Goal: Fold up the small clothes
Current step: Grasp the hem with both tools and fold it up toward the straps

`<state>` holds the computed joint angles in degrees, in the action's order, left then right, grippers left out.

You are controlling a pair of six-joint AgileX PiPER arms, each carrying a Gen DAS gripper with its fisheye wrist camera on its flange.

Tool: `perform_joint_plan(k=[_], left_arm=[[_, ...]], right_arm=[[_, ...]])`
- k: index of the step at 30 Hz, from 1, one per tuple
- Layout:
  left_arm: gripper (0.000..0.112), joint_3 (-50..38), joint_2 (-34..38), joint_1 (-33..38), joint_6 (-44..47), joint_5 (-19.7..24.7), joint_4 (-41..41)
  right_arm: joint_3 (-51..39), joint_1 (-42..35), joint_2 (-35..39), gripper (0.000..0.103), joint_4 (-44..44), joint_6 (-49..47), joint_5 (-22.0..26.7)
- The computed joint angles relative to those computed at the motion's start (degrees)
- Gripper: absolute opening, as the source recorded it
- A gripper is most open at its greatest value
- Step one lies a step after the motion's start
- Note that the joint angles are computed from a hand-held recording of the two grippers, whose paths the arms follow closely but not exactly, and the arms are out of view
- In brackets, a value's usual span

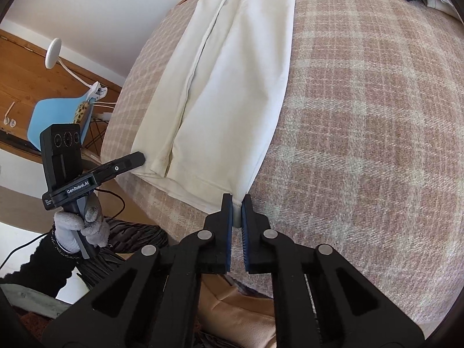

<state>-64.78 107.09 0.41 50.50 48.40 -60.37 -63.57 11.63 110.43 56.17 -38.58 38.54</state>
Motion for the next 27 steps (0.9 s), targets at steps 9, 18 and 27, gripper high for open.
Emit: perform_joint_plan(k=[9,18,27], left_arm=[[0.004,1.7,0.0,0.0,1.1,-0.3,0.5],[0.004,-3.4,-1.6,1.3,-1.5,3.0,0.1],[0.004,-18.3,4.2,-0.4,-10.4,2.2,3.3]], right_arm=[[2.1,-1.0,1.0,0.006,4.0,-4.5,0.5],[1.7,-6.7,0.9,0.006,16.8,-13.9,7.4],[-9.9,-5.2,3.0,0.006,14.2,-6.8,4.6]])
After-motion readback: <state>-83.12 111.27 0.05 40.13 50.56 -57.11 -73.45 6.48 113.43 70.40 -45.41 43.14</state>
